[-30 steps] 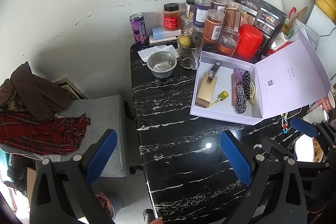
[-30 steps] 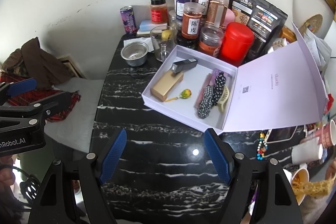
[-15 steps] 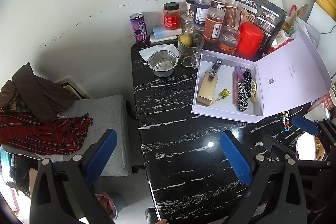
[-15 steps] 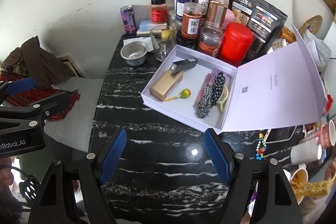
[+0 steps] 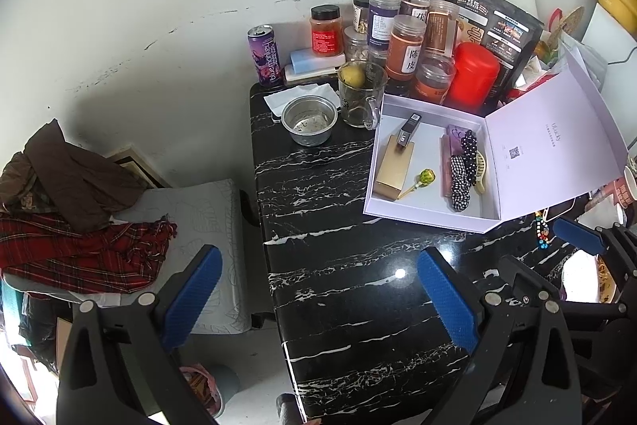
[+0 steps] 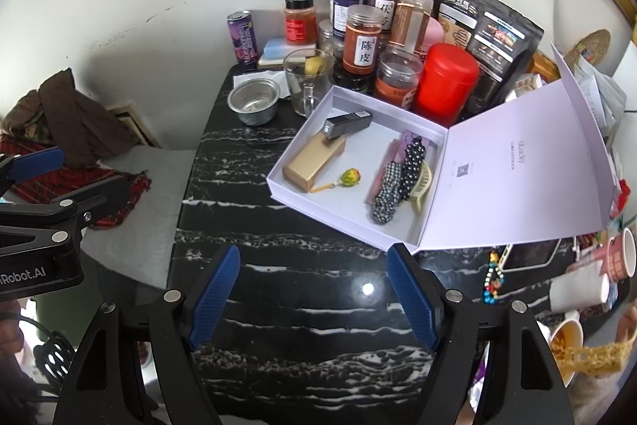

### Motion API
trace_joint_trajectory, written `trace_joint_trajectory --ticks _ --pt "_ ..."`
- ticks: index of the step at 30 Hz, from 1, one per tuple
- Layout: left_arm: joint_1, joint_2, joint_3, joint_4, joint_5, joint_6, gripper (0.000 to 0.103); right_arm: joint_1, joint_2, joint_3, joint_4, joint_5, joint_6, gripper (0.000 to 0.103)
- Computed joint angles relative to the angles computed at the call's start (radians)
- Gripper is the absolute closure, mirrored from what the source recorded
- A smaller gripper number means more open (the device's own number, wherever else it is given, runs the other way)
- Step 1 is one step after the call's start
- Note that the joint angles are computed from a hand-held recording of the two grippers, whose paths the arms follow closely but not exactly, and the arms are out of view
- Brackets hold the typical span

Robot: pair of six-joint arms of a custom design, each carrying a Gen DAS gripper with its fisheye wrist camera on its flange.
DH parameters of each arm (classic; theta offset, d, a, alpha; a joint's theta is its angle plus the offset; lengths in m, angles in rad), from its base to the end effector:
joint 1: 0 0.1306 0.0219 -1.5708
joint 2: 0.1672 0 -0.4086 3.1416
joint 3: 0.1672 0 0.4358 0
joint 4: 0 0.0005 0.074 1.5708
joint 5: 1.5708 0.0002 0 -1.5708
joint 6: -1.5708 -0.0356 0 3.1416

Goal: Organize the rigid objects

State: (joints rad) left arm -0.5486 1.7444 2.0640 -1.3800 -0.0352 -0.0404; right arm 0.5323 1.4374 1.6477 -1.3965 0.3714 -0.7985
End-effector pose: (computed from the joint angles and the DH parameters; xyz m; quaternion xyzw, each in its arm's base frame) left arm 0.5342 -0.3256 0.5569 0.2766 0.9271 -0.0470 0.2486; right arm 0.4393 0.2432 0.5305 0.1630 0.9515 -0.0266 0.2596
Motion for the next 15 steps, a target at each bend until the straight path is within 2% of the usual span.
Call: trace_joint_trajectory --ticks 15 --pt "0.0 0.006 0.01 -0.016 0.003 -0.001 0.003 0.0 0.003 0.004 -0.005 -0.002 0.002 0.026"
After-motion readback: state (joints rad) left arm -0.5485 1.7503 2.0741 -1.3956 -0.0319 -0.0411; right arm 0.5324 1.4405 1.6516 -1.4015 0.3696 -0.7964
